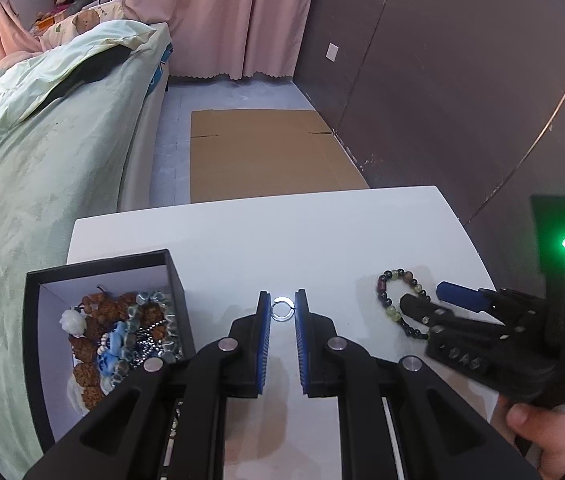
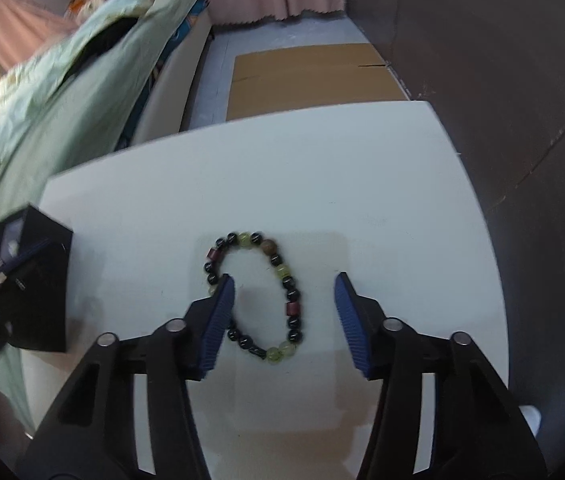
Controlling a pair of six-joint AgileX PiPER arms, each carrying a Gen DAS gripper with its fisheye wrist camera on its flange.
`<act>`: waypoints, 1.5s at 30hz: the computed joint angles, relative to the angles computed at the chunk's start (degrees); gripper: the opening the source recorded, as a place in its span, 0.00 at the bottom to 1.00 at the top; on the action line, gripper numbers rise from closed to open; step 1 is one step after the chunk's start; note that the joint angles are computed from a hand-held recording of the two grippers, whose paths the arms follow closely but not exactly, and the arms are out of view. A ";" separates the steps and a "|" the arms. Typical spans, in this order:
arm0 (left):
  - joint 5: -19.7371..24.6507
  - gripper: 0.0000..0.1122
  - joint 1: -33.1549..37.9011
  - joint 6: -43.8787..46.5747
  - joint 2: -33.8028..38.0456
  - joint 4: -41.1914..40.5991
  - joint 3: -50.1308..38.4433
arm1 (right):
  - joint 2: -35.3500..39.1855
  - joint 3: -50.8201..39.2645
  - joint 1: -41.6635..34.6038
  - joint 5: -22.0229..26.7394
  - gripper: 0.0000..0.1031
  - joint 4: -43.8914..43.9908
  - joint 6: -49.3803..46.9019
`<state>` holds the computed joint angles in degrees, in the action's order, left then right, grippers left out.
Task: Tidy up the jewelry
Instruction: 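Grasp the dark bead bracelet with the right tool while the left lifts the ring, then open the left tool over the box while the right carries the bracelet toward it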
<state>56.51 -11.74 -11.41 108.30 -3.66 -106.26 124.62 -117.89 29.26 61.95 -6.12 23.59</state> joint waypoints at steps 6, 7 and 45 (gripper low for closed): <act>-0.68 0.09 0.68 -0.26 -2.79 0.19 2.66 | 0.55 -0.19 2.15 1.09 0.09 -3.37 -0.36; -0.78 0.09 0.72 -0.39 -3.45 0.41 3.26 | 0.17 0.70 2.40 0.54 0.09 -3.71 -0.23; -1.02 0.44 10.39 -2.39 -14.93 0.10 12.52 | -19.18 24.79 -2.96 -24.39 0.09 43.93 -26.41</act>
<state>55.49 -1.35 -13.80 93.37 -3.56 -93.75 105.43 -93.11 26.30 37.57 37.81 -2.82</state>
